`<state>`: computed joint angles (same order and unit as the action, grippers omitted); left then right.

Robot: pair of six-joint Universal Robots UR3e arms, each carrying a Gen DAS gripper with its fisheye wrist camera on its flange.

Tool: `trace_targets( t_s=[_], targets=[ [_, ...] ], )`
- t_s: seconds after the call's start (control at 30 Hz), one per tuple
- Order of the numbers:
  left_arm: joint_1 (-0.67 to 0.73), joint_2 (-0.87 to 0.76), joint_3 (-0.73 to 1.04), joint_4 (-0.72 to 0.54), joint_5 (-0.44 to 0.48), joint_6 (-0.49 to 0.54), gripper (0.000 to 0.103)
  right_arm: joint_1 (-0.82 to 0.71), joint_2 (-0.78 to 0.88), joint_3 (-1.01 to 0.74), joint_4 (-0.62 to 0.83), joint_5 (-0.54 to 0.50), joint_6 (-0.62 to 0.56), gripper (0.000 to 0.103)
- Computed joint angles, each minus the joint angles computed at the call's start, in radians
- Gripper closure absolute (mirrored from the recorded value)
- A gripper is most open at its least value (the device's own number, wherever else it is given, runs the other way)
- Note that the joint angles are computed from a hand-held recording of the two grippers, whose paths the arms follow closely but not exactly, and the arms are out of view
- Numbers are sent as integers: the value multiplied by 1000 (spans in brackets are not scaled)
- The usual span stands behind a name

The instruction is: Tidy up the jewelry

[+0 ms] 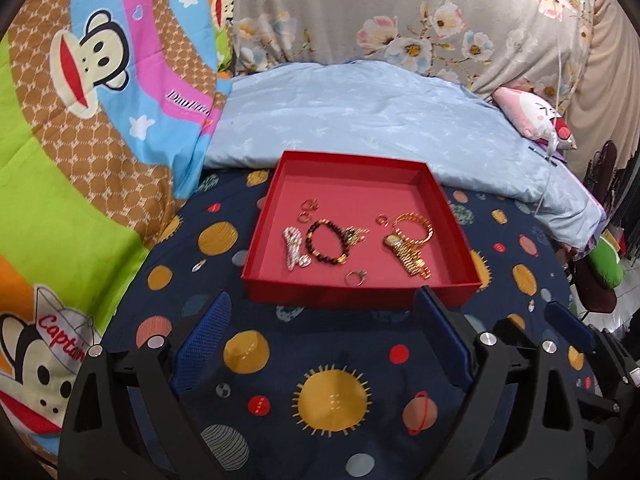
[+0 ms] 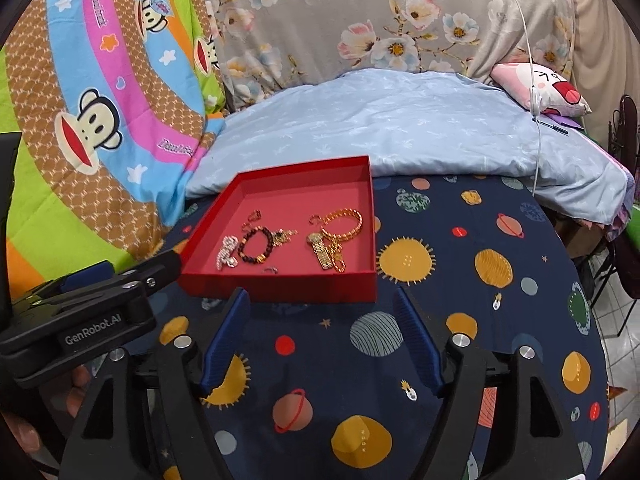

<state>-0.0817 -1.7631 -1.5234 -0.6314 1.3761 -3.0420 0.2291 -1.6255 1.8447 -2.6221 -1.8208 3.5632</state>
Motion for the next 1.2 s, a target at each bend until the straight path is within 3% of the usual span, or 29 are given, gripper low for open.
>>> trace_targets(
  t_s=[0.33,0.67,1.13,1.2],
  targets=[
    [-23,-56,-47,76,83,8,11,20,77,14,-38,-77,18,18],
    [-55,-160,-67,192,157,-1,11,27,181,23,-98,-120,0,17],
    [-73,-268,-86,365,191,-20,10,-19,250,35,-198,-61,1,17],
    [-75,-273,-69,339,191,-17,9,-22,247,42,-206,-54,3,17]
  ],
)
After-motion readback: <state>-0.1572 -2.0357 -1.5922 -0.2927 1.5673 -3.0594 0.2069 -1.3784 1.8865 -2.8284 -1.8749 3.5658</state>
